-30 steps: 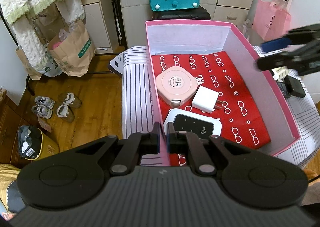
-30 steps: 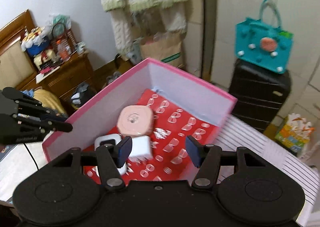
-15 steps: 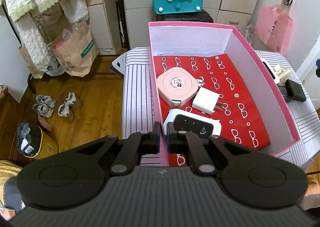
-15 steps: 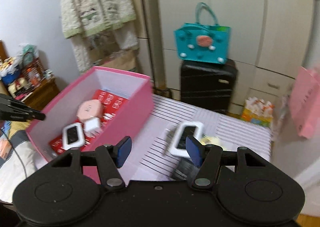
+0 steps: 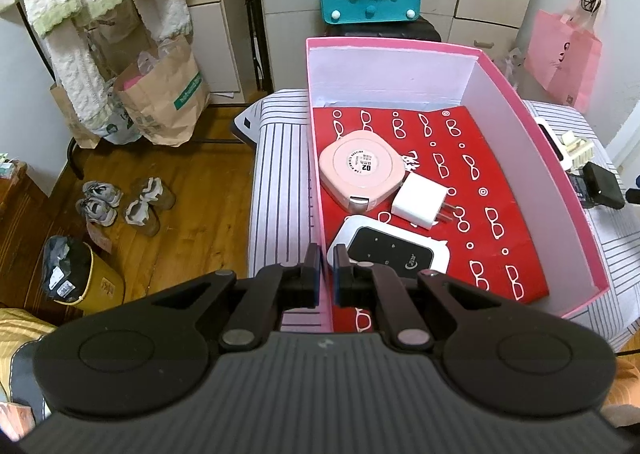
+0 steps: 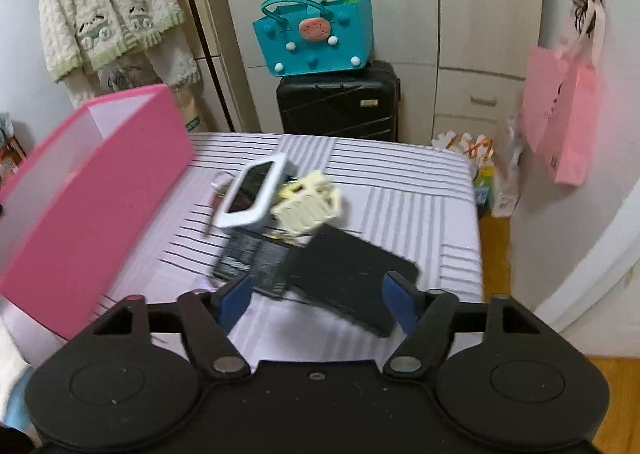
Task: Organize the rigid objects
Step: 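Grasp the black power bank with the right gripper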
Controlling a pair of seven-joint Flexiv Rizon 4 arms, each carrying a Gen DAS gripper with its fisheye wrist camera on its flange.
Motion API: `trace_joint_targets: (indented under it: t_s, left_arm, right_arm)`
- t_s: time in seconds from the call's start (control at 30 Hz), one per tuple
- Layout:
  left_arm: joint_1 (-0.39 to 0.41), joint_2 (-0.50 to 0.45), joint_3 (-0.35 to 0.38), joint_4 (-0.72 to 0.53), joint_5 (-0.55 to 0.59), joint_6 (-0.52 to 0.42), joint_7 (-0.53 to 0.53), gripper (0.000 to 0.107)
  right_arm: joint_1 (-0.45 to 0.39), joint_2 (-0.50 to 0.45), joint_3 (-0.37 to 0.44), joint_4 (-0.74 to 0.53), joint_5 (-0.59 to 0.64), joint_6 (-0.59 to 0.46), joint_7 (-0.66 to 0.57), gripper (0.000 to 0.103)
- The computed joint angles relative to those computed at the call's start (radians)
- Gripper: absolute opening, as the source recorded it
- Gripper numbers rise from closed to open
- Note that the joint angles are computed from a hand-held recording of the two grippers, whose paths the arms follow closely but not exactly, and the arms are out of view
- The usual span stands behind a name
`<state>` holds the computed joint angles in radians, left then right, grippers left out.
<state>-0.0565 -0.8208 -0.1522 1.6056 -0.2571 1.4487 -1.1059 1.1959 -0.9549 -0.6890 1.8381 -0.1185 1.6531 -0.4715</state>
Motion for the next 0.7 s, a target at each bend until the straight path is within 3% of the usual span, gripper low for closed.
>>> trace_joint_targets:
  t_s: [0.1,0.2,0.3,0.4,0.5,0.57,0.7]
  left_arm:
    - [-0.014,-0.001,0.016,-0.004,0.003,0.001,-0.014,0.006]
    - [-0.028,-0.006,0.032,-0.009,0.009,0.004,-0.03,0.006]
    - [-0.037,-0.009,0.044,-0.017,0.012,-0.007,-0.046,0.006]
    - [-0.042,-0.008,0.053,-0.023,0.016,-0.017,-0.061,0.006]
    - [-0.049,-0.008,0.063,-0.027,0.024,-0.022,-0.072,0.006]
    - [-0.05,-0.011,0.065,-0.032,0.029,-0.024,-0.075,0.006]
    - [-0.063,-0.014,0.083,-0.045,0.037,-0.037,-0.095,0.006]
  right_arm:
    - [-0.006,-0.026,-0.023,0.015,-0.021,0.025,-0.057,0.081]
    - [-0.029,-0.071,-0.035,0.034,-0.022,0.149,-0.163,0.081]
    - [-0.141,-0.042,0.072,0.033,-0.049,0.246,-0.264,0.081]
    - [-0.246,-0.013,0.172,0.009,-0.103,0.275,-0.354,0.081]
    - [-0.323,0.002,0.249,-0.027,-0.158,0.232,-0.43,0.081]
    - [-0.383,0.017,0.314,-0.06,-0.224,0.143,-0.497,0.081]
    - [-0.527,0.024,0.487,-0.139,-0.291,0.022,-0.621,0.081]
